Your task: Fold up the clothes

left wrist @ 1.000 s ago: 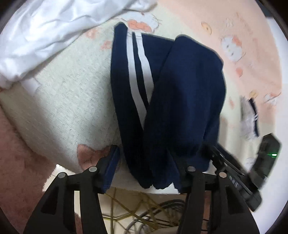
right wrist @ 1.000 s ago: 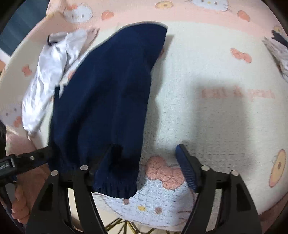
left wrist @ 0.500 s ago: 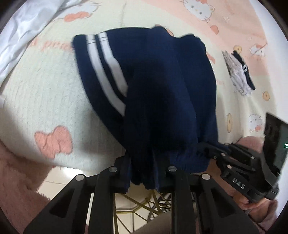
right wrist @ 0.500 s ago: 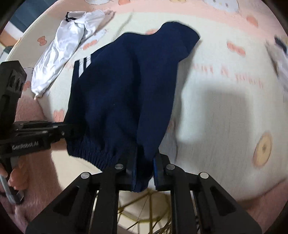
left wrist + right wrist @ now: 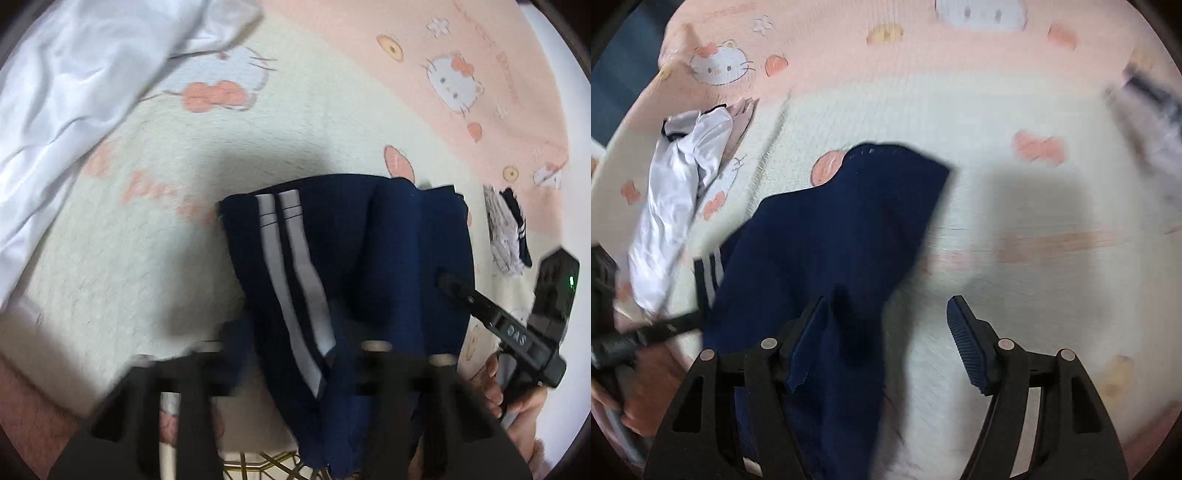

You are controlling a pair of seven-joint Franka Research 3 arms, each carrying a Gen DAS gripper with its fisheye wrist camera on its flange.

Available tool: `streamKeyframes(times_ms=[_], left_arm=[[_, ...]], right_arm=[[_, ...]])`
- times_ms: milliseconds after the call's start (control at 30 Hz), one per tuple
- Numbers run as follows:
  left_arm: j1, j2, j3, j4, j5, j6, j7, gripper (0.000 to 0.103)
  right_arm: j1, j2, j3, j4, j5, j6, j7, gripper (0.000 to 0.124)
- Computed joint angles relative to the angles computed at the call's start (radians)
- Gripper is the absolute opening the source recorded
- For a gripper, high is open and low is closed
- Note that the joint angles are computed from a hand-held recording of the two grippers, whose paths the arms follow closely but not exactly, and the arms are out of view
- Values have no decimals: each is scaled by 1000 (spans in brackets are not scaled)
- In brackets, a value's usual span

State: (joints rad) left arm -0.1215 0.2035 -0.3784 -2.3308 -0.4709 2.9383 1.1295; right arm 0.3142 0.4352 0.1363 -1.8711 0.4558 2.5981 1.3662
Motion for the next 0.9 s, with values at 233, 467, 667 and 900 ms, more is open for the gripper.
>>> streamKeyframes(times_ms=[233, 467, 667, 900], left_arm=[[40, 81, -37, 124, -8, -38, 162, 13], [-19, 72, 50, 151, 159, -47, 92, 14], [-64, 1, 151, 41, 392, 39, -163, 16], [264, 204, -301, 205, 60, 78, 288, 16]], right_arm=[[64, 1, -18, -17, -91, 77, 0, 9], [36, -122, -41, -156, -102, 152, 45, 9], [75, -67, -98, -112, -244, 67, 234, 42], [204, -160, -258, -180, -631, 196, 590, 50]])
